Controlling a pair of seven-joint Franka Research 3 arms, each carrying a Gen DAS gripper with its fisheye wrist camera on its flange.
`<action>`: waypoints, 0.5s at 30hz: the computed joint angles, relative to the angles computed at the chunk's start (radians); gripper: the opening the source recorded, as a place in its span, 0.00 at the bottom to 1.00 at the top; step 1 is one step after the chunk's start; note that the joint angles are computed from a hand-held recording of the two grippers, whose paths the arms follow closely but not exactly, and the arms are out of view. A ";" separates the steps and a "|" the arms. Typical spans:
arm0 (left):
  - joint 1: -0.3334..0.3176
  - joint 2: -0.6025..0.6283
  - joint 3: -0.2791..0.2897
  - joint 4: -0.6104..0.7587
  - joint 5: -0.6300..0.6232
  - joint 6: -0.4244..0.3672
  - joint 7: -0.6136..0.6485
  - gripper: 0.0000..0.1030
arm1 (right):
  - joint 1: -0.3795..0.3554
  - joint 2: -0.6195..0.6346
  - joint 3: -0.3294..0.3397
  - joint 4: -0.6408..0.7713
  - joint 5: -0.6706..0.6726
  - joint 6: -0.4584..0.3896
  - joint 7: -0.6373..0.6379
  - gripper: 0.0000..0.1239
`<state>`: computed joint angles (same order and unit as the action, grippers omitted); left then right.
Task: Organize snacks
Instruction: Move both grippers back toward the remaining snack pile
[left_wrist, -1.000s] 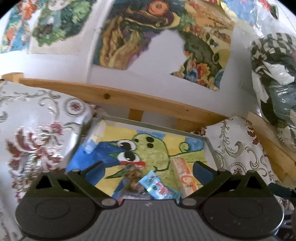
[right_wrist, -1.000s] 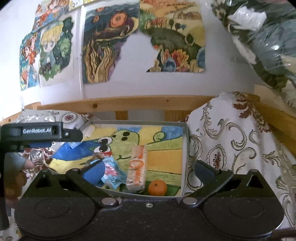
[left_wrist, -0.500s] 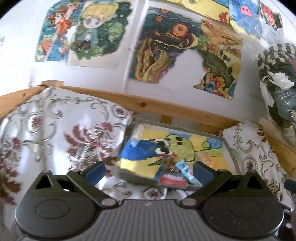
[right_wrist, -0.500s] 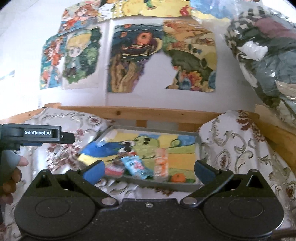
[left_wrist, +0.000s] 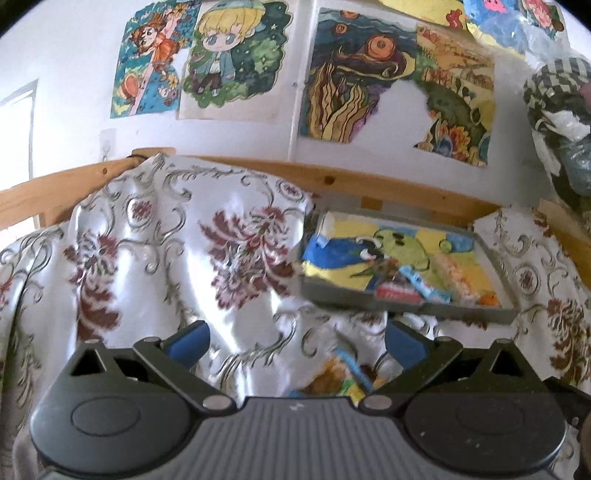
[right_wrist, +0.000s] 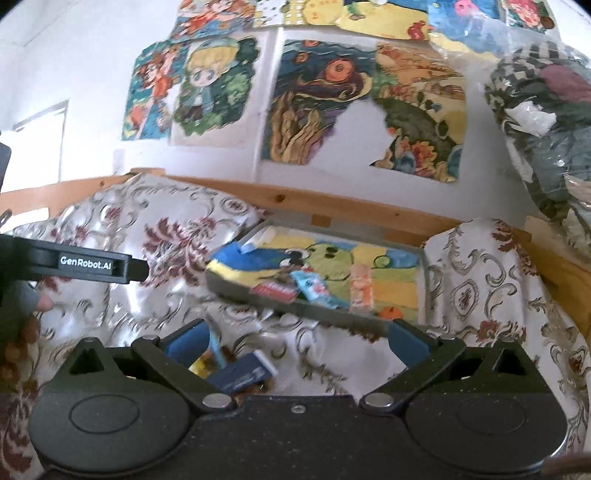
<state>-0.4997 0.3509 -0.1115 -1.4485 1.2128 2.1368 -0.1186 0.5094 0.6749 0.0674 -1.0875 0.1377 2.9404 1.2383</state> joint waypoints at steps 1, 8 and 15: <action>-0.001 -0.009 -0.001 -0.017 -0.001 -0.002 -0.001 1.00 | 0.001 -0.015 0.002 -0.027 0.000 0.005 -0.004 0.83; 0.021 -0.055 -0.033 -0.102 -0.056 0.004 0.051 1.00 | 0.021 -0.100 -0.012 -0.186 -0.019 0.014 0.000 0.83; 0.025 -0.043 -0.058 -0.114 -0.153 -0.043 0.209 1.00 | 0.031 -0.136 -0.022 -0.251 -0.042 -0.048 0.035 0.83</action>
<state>-0.4742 0.3081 -0.1698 -1.5621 1.0598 2.0934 0.0909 0.5399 0.5388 0.0457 -1.3389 0.0956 2.8924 1.2730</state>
